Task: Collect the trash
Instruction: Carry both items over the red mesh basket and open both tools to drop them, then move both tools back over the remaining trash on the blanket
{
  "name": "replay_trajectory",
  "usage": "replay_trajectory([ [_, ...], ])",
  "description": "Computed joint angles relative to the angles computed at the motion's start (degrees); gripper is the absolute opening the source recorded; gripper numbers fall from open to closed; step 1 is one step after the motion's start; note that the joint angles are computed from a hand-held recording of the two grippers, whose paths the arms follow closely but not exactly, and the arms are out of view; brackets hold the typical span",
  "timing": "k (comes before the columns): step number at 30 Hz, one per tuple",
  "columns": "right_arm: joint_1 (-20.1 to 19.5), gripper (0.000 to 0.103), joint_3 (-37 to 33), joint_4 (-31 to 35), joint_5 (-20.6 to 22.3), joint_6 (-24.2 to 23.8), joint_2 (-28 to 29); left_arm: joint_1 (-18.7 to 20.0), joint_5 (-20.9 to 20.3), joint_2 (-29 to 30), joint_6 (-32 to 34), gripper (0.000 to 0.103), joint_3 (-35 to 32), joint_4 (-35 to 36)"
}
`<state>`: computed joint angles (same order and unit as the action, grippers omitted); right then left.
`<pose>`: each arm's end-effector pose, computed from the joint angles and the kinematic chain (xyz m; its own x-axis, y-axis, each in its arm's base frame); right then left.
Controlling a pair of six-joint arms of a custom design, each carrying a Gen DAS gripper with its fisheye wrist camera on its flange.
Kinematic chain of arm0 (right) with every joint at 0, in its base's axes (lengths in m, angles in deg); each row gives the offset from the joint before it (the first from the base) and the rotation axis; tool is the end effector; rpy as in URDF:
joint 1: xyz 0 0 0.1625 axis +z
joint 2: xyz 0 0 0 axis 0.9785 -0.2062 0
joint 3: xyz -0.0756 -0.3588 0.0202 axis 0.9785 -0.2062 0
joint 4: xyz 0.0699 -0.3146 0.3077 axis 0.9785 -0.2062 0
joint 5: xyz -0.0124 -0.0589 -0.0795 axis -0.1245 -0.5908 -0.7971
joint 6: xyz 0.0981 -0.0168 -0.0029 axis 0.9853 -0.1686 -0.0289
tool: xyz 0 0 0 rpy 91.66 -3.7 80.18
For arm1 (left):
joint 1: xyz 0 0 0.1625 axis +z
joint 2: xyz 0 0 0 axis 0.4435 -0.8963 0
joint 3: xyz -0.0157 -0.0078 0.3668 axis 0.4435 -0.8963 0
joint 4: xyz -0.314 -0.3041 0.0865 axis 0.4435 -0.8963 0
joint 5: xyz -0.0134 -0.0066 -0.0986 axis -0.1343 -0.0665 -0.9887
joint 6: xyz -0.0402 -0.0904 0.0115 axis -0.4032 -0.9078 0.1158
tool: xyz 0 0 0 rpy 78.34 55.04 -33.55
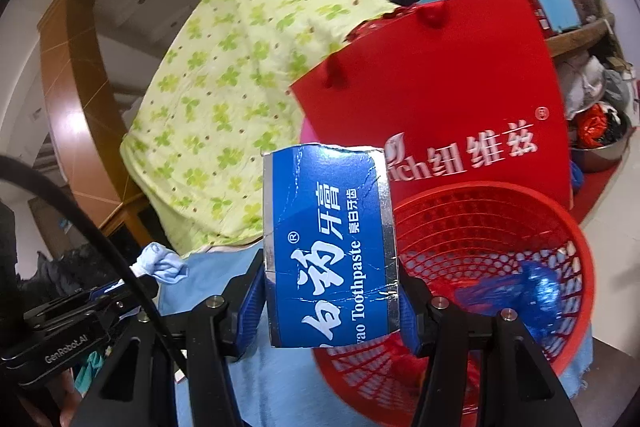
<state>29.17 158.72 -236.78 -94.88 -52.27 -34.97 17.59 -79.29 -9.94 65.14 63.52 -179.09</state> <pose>0.2681 -0.4580 0.0117 -0.9318 -0.2750 0.2370 -0.3395 0.4289 -0.8371 -0.1175 -0.4195 0.2783 -0.6124 0.0540 -0.7887 0.6999 0.5010 -0.5091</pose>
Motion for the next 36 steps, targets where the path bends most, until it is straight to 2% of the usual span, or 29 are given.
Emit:
replay_trajectory([
  [9,-3.6,0.059,2.9,-2.5,0.1,3.3,-3.1,1.0,-7.9,5.5,0.2,0.026,-2.7,-1.8],
  [17,-7.6,0.060,5.1,-1.9,0.0,7.8,-6.3,3.6,-14.9,13.4,-1.6,0.027,-7.5,-0.9],
  [20,-8.4,0.060,5.1,-0.7,-0.4,9.0,-6.8,4.2,-15.9,16.4,-1.8,0.029,-8.9,-1.3],
  [22,-9.1,0.070,5.1,0.9,0.2,10.5,-7.4,4.8,-16.3,18.2,-1.6,0.037,-9.6,-2.0],
  [24,-9.5,0.071,5.0,1.8,0.8,11.3,-7.6,5.3,-15.8,19.4,-1.5,0.060,-10.0,-2.9],
  [25,-9.6,0.071,4.9,1.9,0.9,11.4,-7.6,5.5,-15.5,19.7,-1.3,0.062,-9.8,-3.8],
  [31,-7.7,0.071,3.6,0.1,-0.9,9.9,-6.0,6.7,-15.2,15.7,-2.7,0.062,-7.2,-2.5],
  [36,-4.8,0.071,1.7,-1.8,-1.5,6.7,-3.4,7.2,-12.4,8.9,-3.0,0.062,-2.4,-2.4],
])
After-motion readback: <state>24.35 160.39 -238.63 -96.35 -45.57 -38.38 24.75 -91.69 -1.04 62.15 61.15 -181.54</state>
